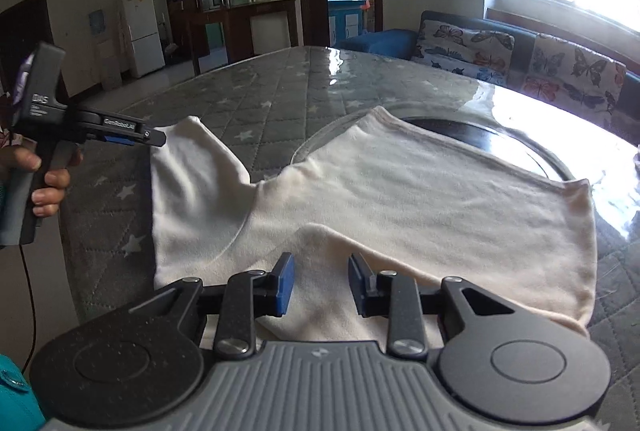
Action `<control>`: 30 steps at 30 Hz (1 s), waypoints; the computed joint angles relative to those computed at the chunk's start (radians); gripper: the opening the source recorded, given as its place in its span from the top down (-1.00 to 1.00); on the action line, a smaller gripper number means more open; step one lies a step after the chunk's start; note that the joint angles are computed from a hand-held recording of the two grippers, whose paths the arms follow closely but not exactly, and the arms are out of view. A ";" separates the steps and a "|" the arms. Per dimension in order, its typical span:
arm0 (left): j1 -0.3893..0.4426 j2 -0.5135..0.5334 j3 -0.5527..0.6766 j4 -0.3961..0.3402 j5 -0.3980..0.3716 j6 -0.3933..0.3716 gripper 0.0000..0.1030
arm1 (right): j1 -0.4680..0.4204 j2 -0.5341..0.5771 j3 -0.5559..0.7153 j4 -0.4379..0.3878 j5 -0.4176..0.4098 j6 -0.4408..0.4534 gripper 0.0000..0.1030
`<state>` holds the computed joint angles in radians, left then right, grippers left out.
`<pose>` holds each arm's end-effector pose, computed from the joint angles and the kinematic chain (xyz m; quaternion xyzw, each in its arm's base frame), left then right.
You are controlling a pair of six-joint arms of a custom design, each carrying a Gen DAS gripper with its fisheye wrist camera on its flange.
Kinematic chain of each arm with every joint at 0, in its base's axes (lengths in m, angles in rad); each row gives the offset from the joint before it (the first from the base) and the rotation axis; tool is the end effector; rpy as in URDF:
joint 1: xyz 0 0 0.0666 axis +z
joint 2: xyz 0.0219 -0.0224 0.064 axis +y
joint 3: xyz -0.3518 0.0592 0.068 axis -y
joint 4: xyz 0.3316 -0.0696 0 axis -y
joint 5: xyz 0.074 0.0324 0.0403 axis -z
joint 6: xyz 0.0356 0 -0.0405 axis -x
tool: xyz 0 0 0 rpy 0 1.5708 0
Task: Fold clothes
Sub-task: 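Grasp the other shirt side with the left gripper and fold it inward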
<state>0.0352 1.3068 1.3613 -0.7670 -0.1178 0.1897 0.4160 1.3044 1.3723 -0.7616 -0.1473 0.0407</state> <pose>0.4091 0.0182 0.4344 -0.1262 0.8993 0.0213 0.4183 0.3727 0.1699 0.4404 -0.2348 0.8724 0.1444 0.4036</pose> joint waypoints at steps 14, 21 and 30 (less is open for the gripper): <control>0.014 0.044 0.058 -0.024 0.058 0.060 0.79 | -0.027 -0.072 -0.036 0.009 0.018 -0.040 0.37; -0.042 -0.052 0.029 0.023 0.124 0.040 0.80 | -0.068 -0.113 -0.062 0.026 0.028 -0.064 0.36; -0.225 -0.075 0.105 0.034 0.278 -0.029 0.80 | -0.149 -0.170 -0.112 0.069 0.025 -0.124 0.36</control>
<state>-0.1894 1.2314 1.4659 -0.7331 0.1602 0.1611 0.2673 1.1340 1.2607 -0.6923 -0.1224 -0.0829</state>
